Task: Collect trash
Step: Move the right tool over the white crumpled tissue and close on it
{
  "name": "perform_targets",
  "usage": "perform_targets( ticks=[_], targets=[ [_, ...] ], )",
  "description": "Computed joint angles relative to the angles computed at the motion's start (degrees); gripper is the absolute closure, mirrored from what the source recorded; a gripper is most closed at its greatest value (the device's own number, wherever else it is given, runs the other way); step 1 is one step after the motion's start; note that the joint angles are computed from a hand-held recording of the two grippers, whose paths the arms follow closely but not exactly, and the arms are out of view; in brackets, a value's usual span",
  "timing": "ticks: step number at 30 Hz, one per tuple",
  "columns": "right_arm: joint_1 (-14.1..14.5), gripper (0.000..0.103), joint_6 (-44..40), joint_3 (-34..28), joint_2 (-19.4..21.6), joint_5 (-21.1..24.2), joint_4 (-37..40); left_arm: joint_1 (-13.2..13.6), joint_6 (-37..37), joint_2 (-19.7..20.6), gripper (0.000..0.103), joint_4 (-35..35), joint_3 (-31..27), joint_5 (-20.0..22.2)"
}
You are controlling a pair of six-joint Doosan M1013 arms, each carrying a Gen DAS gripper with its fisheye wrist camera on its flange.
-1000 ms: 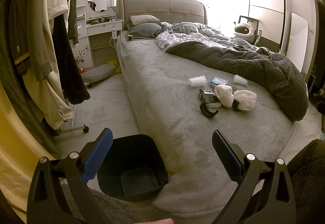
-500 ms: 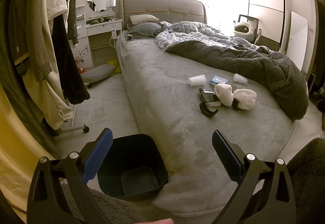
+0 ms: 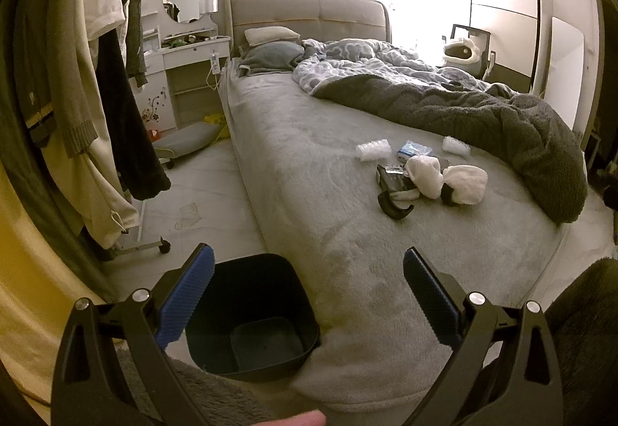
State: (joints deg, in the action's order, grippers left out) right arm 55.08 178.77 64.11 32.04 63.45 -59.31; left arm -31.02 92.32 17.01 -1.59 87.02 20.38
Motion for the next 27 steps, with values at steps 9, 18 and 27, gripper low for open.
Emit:
perform_targets(
  ticks=[9,18,27],
  targets=[
    [0.2,0.003,-6.6,-3.6,2.0,3.2,2.9,-1.2,-1.0,-0.1,0.003,4.6,0.6,-0.4],
    [-2.1,0.003,-10.2,-4.6,2.7,-3.4,5.5,0.1,22.7,2.0,0.004,-15.4,-2.6,2.6],
    [-6.1,0.014,-14.1,-3.5,2.9,-9.4,11.2,0.7,41.8,7.0,0.009,-30.0,-8.3,7.6]
  ],
)
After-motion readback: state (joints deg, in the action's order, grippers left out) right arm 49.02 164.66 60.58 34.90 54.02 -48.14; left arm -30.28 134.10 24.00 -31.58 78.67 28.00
